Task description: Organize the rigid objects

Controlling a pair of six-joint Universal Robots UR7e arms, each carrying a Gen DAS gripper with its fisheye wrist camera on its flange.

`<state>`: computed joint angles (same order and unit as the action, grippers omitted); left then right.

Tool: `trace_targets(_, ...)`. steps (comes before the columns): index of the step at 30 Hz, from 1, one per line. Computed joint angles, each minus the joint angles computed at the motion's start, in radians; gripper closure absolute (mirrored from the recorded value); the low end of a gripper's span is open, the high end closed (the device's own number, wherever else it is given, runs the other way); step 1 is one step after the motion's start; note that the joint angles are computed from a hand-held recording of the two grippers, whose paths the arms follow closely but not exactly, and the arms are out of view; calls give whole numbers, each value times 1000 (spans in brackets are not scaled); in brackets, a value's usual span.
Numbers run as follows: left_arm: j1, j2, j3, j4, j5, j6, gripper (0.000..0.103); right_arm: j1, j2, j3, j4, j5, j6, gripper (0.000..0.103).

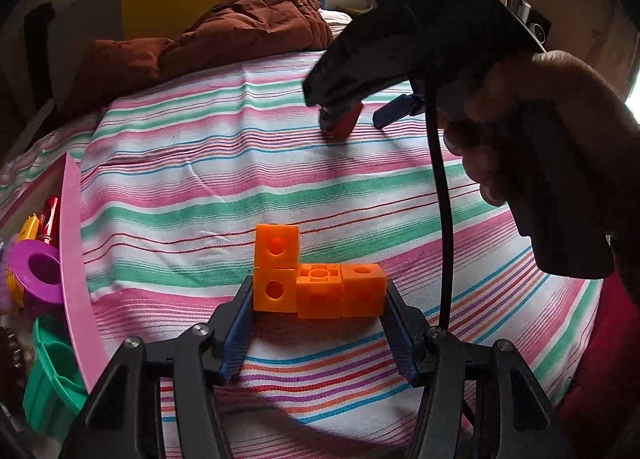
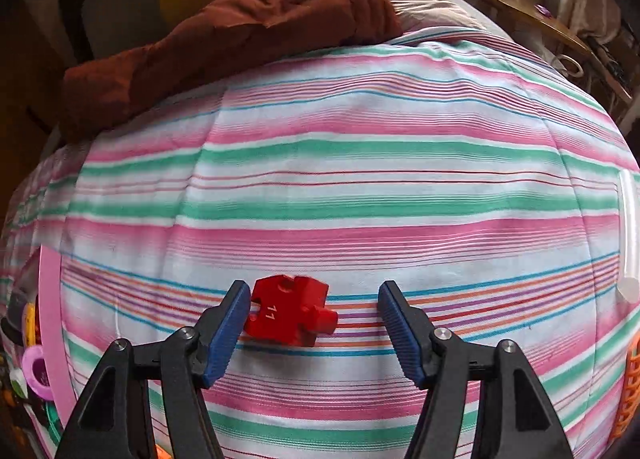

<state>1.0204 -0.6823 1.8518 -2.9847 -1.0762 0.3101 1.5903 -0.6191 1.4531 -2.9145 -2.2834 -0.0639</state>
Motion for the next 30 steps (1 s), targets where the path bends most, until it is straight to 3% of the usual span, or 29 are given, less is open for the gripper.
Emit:
trace_targets(2, 1, -1, 1, -2, -5, 3, 43, 16, 27, -5, -37, -87, -68, 76)
trace_targets(5, 2, -7, 7, -4, -8, 3, 43, 18, -4, 35, 2, -61, -54, 88)
trace_targets(9, 1, -20, 19, 2, -11, -5, 44, 0, -74, 122, 33, 30, -5, 92)
trace_targets(12, 2, -25, 26, 0, -9, -8, 44, -37, -152, 198, 80, 202, 57, 92)
trace_targets(15, 2, -31, 36, -4, -5, -5, 44, -43, -174, 246, 51, 212, 57, 96)
trace_targets(17, 5, -38, 40, 1, -9, -7, 44, -37, -177, 257, 31, 207, 54, 91)
trace_targets(20, 7, -45, 48, -3, -11, -4, 44, -20, -166, 261, -60, 144, 32, 73)
trace_targets(22, 8, -41, 47, -7, -10, -3, 44, -22, -175, 268, -101, 168, 55, 62)
trace_targets(27, 10, -38, 43, -9, -14, -1, 43, -41, -179, 244, -225, 253, 149, 60)
trace_targets(30, 10, -37, 43, -12, -13, 1, 43, -37, -132, 159, -186, 288, 163, 60)
